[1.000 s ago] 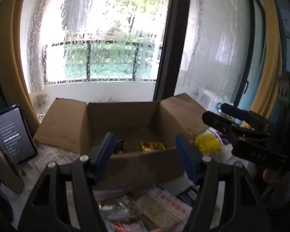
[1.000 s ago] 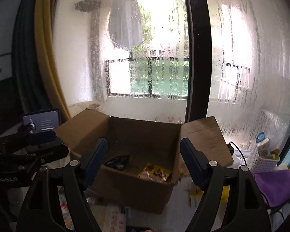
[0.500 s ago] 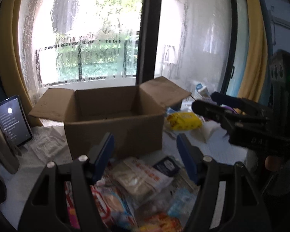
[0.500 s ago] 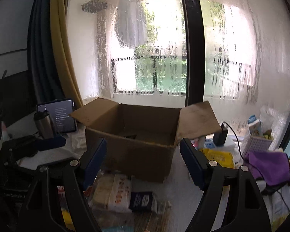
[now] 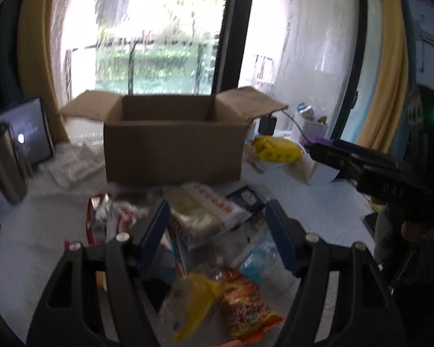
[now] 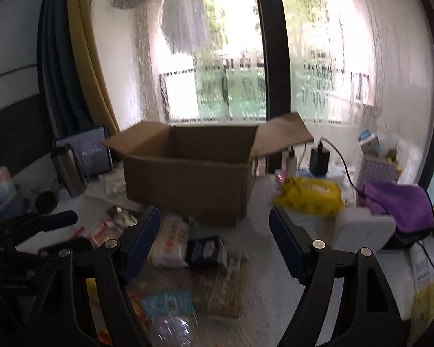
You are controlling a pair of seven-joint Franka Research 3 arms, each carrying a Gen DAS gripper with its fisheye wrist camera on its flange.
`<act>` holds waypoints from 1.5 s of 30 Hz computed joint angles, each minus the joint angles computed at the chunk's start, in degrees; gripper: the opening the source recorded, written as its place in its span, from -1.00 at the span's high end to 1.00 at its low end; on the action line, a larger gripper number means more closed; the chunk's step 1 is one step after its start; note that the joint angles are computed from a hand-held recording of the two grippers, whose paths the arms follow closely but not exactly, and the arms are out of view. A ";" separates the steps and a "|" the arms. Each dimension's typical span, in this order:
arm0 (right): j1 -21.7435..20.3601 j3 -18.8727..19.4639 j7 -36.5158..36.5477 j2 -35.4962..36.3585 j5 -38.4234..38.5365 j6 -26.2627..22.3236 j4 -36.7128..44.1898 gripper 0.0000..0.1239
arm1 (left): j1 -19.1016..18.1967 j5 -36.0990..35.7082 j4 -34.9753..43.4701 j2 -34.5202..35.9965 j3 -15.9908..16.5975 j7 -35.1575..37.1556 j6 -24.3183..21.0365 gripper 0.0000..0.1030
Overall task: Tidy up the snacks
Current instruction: 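Withdraw both tools from the box back toward the snack pile, then grasp the clear biscuit packet with the right gripper while the left grasps the yellow-striped packet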
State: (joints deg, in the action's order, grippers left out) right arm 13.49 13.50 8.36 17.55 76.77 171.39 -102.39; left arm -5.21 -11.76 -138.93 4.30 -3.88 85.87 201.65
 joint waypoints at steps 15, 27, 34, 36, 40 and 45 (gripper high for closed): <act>-1.88 -2.12 17.97 3.17 -15.40 -2.02 -4.85 -0.30 | 1.25 2.33 -6.97 1.23 -0.36 -12.96 2.30 -0.40; -3.86 0.36 17.02 2.31 -15.36 -13.95 -7.02 -0.30 | -6.70 -8.41 -4.07 4.62 3.35 -4.59 0.16 -0.41; -1.76 -1.02 15.03 2.14 -15.33 -16.60 -8.69 -0.29 | -6.11 -6.61 -2.62 6.11 3.49 -6.92 -2.39 -0.09; -1.80 -0.98 13.71 2.02 -14.42 -16.81 -8.87 -0.24 | -11.23 -11.85 -1.63 6.63 7.44 -2.65 -3.51 0.05; -1.31 -2.00 16.40 2.74 -16.94 -18.55 -7.86 -0.05 | -11.45 -10.74 -1.84 6.58 7.73 -3.37 -2.84 0.27; -1.80 -1.67 15.07 2.60 -15.91 -19.57 -7.85 0.01 | -12.68 -13.25 -2.13 5.98 8.02 -0.59 -2.07 0.34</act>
